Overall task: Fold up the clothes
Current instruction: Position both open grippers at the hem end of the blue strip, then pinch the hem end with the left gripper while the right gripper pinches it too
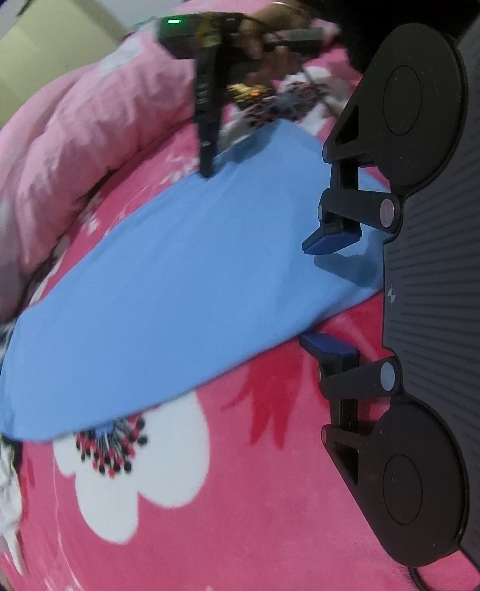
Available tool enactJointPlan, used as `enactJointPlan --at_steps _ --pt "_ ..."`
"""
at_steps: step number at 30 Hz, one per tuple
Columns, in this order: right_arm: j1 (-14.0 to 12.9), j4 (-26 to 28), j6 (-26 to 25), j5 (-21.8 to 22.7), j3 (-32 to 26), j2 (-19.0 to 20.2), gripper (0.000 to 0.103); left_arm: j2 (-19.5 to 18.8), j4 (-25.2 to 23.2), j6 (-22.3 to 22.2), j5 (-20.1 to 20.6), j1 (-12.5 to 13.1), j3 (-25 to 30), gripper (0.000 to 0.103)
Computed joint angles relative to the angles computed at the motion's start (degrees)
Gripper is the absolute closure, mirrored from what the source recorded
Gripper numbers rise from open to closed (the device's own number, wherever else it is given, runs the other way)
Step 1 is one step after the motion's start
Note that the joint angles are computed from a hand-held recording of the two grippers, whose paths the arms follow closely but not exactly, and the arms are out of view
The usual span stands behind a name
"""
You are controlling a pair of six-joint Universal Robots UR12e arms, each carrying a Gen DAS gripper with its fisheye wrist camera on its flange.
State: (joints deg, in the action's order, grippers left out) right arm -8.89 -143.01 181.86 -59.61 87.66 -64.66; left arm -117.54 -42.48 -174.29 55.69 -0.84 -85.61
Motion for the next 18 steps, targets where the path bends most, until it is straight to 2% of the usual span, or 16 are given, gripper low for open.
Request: enactJointPlan --at_steps 4,6,9,12,14,16,17,18 --pt "-1.8 2.4 5.1 6.7 1.5 -0.3 0.065 -0.1 -2.2 0.7 -2.6 0.2 0.0 0.055" --pt "-2.5 5.3 4.6 8.8 2.2 -1.1 0.065 0.1 -5.7 2.7 -4.7 0.4 0.3 0.054" --pt "-3.3 10.3 1.9 10.5 3.0 -2.4 0.065 0.0 -13.5 6.3 -8.3 0.7 1.3 0.055" --pt "-4.0 15.8 -0.1 11.7 3.6 -3.6 0.065 -0.3 -16.2 7.5 -9.2 0.7 2.0 0.054" --pt "-4.0 16.3 -0.5 11.1 4.1 -4.2 0.07 -0.5 -17.6 8.1 -9.6 0.8 2.4 0.055" --pt "-3.9 15.7 -0.4 10.4 4.7 -4.6 0.082 -0.5 -17.7 8.1 -9.2 0.6 2.5 0.057" --pt "-3.8 15.0 0.2 10.1 5.0 -4.7 0.084 -0.4 -17.5 8.2 -8.4 0.5 2.6 0.062" --pt "-3.8 14.3 0.7 9.8 5.2 -4.8 0.086 -0.3 -17.2 8.3 -7.5 0.3 2.6 0.073"
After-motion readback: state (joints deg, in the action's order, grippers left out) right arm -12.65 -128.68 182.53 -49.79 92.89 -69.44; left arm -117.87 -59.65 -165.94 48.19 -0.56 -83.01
